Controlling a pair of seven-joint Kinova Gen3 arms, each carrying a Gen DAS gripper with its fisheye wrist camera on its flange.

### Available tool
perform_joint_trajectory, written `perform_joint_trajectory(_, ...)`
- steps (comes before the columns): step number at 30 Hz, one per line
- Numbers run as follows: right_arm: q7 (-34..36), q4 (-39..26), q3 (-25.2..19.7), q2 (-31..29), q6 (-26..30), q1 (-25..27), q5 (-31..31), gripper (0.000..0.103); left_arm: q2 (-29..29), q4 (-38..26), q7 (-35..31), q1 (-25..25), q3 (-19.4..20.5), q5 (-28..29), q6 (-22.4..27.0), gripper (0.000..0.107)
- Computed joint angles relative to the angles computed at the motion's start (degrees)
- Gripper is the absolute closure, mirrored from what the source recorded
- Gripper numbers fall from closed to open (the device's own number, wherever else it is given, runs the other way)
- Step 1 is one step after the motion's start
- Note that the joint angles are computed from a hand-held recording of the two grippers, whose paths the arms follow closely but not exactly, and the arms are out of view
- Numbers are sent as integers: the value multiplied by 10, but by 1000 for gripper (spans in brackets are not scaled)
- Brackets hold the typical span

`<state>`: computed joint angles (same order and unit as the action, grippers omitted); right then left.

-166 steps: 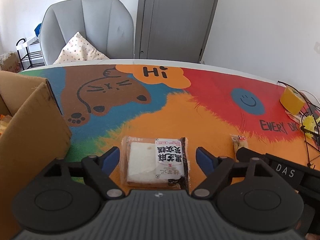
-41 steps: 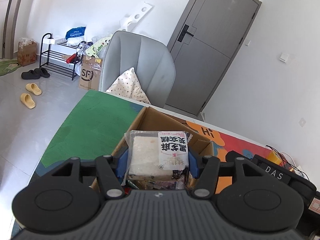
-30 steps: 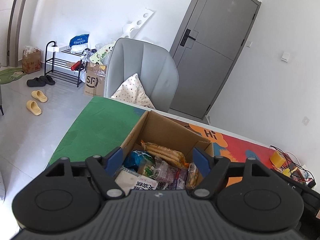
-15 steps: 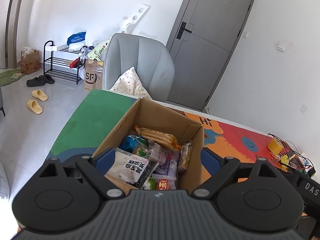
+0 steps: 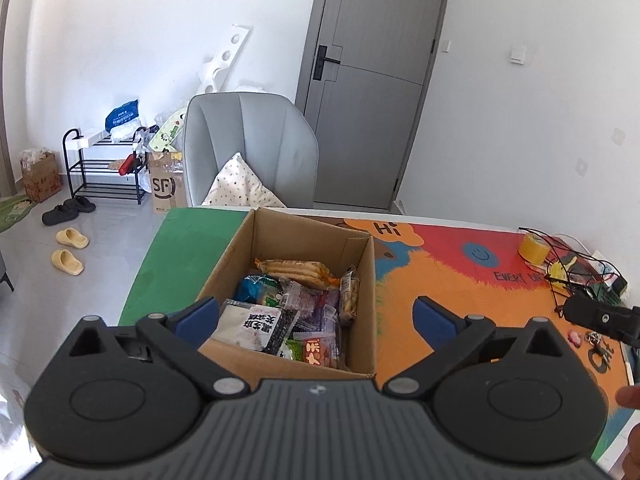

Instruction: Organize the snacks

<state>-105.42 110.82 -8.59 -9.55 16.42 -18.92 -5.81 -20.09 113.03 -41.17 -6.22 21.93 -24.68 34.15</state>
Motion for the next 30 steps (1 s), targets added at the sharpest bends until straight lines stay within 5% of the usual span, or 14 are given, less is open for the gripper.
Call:
perform_joint_trajectory(11, 16, -20, -5, -41, 79, 8, 25, 0, -42, -17, -63, 10, 9, 15, 58, 5)
perform_joint_trajectory(25, -13, -9, -24, -100, 115, 51, 42, 0, -98, -8, -138, 15, 6, 79, 76, 5)
perform_joint_trajectory(30, 12, -4, -7, -110, 116, 31, 30, 0, -105, -10, -157, 12, 4, 95, 86, 5)
